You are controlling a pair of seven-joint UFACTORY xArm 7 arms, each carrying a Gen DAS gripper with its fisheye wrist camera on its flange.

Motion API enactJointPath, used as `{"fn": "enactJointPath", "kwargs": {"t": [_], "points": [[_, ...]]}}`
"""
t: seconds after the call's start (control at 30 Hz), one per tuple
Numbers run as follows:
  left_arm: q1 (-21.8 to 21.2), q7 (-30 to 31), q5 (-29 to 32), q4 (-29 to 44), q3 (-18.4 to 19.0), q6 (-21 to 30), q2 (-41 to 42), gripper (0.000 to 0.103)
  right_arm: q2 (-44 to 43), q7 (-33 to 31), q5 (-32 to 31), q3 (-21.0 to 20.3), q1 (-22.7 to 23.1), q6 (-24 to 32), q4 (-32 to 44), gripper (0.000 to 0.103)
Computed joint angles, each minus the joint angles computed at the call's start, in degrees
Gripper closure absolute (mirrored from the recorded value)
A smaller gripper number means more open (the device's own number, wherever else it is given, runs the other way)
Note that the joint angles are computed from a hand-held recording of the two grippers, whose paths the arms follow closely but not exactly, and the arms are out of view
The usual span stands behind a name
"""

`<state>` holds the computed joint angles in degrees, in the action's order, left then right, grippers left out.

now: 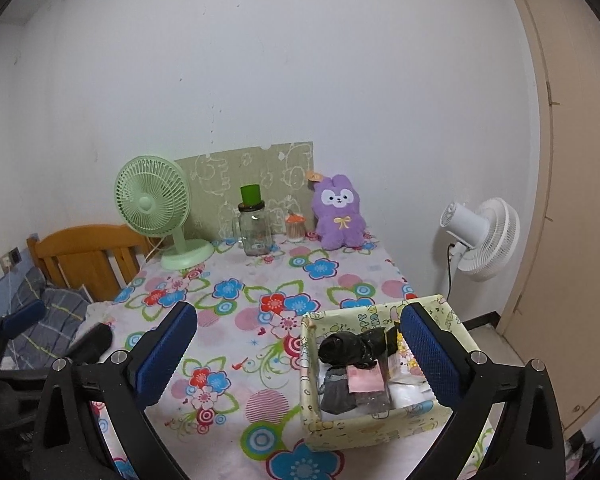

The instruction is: Organize soft objects

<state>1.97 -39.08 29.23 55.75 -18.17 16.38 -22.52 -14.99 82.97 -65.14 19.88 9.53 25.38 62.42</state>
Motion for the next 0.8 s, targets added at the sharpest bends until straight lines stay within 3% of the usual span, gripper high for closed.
{"fn": "enactJointPath", "kwargs": {"t": [0.3, 0.8], "points": [[0.3, 0.9, -2.6, -2.9, 1.6, -3.2, -1.7, 0.000, 0.9, 0.5, 0.0, 0.4, 1.2, 0.6, 0.4, 0.000], [2.1, 0.4, -3.5, -2.5, 0.0, -2.3, -1.6, 0.000, 2.2, 1.1, -1.5, -0.7, 2.8, 0.4, 1.6, 0.000]]}}
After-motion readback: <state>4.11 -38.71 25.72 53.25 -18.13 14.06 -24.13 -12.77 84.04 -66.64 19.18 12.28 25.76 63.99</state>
